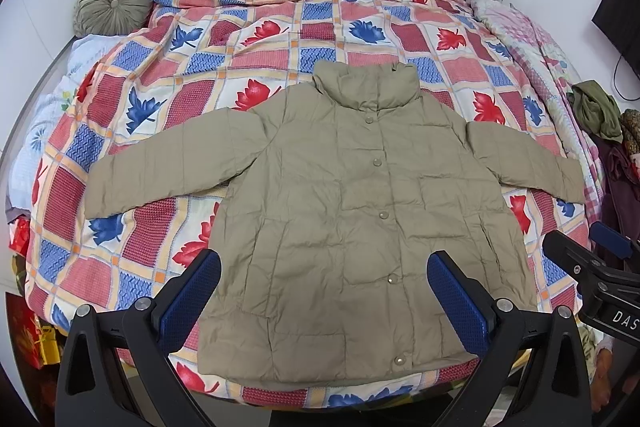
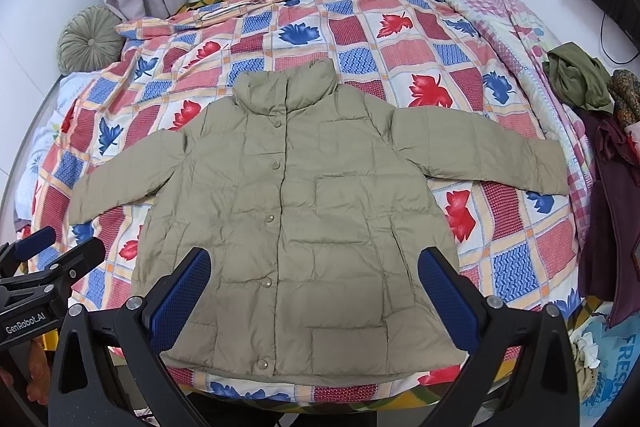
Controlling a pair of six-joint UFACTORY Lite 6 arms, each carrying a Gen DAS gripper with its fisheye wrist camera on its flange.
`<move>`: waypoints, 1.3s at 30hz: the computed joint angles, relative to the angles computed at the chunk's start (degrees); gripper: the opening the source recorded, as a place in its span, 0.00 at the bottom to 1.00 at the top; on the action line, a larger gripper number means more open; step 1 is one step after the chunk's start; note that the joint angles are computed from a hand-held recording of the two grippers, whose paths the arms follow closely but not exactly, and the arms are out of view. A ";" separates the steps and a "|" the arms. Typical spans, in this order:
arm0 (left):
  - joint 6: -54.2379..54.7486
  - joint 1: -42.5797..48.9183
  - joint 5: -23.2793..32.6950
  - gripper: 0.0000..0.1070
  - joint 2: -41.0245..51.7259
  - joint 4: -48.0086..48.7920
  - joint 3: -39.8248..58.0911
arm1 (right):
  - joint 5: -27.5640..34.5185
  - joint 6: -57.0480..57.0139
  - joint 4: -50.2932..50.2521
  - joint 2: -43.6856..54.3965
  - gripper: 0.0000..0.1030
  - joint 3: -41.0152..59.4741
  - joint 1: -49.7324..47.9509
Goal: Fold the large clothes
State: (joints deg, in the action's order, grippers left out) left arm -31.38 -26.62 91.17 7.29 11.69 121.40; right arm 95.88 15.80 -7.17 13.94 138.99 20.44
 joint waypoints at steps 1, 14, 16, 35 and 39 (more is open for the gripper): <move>0.04 0.04 0.02 0.96 0.02 0.00 0.05 | 0.06 0.01 -0.05 0.08 1.00 0.10 0.04; 0.42 0.63 -0.33 0.96 -0.46 -0.37 -0.61 | 0.95 0.30 -0.43 1.52 1.00 2.27 0.61; 0.65 0.85 -0.27 0.96 -0.40 -0.57 -0.47 | 1.08 0.35 -0.43 1.71 1.00 2.56 0.64; 1.43 1.83 -0.58 0.96 -0.90 -1.08 -1.05 | 2.24 0.26 -0.61 3.28 1.00 4.99 0.81; 1.54 2.05 -0.65 0.96 -1.00 -1.22 -1.12 | 1.92 0.15 -0.56 2.91 1.00 4.27 0.70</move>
